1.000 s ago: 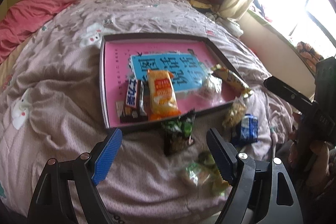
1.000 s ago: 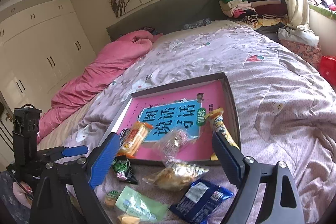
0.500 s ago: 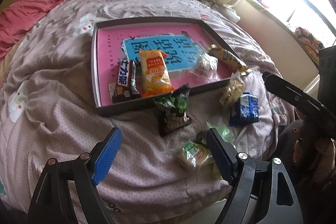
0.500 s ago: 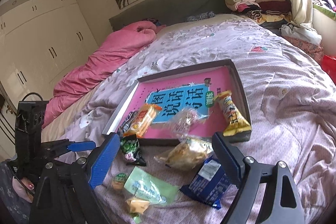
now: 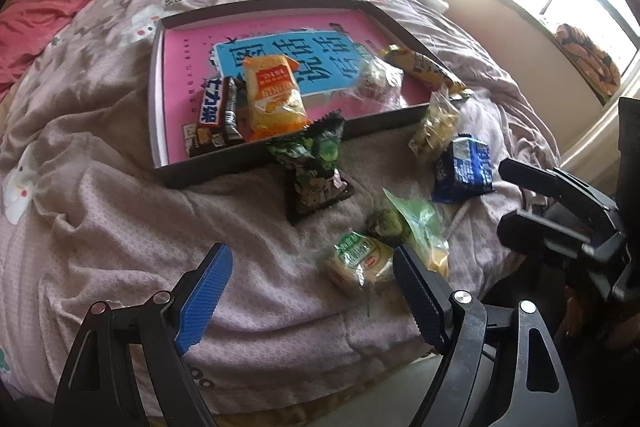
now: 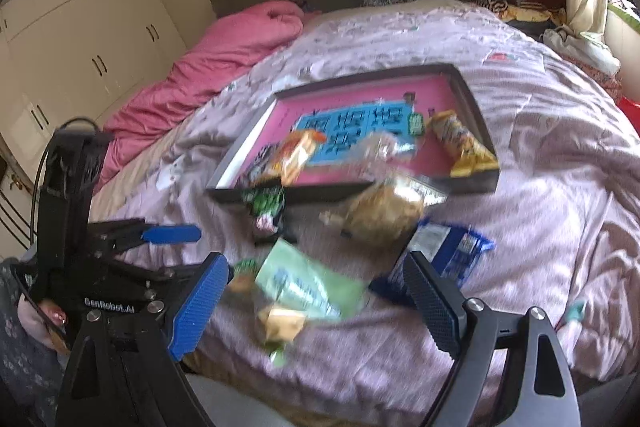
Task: Organize snacks
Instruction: 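Move both open tools back to the snack packets on the bedspread, then grasp the round green-labelled bread bag with the left tool while the right tool grasps the light-green packet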
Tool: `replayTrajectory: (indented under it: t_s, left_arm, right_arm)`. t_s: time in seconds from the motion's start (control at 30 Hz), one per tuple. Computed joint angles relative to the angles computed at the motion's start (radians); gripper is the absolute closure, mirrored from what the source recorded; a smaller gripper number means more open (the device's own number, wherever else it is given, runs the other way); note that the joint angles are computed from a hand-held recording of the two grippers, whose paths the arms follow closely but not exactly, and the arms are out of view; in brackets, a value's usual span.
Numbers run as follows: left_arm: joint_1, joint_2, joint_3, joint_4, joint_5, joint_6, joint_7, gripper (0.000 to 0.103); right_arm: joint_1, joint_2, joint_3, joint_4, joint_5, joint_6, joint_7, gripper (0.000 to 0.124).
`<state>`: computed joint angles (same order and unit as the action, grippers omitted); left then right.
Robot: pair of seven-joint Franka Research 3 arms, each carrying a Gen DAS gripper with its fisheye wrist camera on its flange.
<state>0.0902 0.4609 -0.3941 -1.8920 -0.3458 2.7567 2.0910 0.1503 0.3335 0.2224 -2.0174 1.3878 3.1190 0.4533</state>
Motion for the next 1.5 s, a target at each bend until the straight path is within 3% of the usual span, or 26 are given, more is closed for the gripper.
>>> replayTrajectory:
  t_s: [0.33,0.7,1.03,1.2,1.5]
  left_arm:
    - [-0.012,0.009,0.003,0.008,0.019,-0.028,0.016,0.019]
    - [-0.035,0.057,0.022,0.059,0.063,-0.065,-0.007,0.019]
    - [-0.043,0.086,0.039,0.087,0.115,-0.054,-0.024,0.02]
    - [-0.017,0.097,0.025,0.102,0.108,-0.063,-0.027,0.02]
    - [-0.009,0.095,0.018,0.096,0.1,-0.06,-0.024,0.02]
  right_arm:
    - [0.023,-0.017,-0.016,-0.064,-0.162,-0.006,0.153,0.035]
    - [0.063,0.001,-0.079,-0.102,-0.538,-0.092,0.515,0.035]
    - [0.034,0.033,-0.048,-0.088,-0.672,-0.094,0.617,0.036]
    - [0.057,0.062,-0.069,-0.064,-0.753,-0.103,0.687,0.042]
    - [0.029,0.105,-0.052,-0.027,-0.782,-0.095,0.776,0.056]
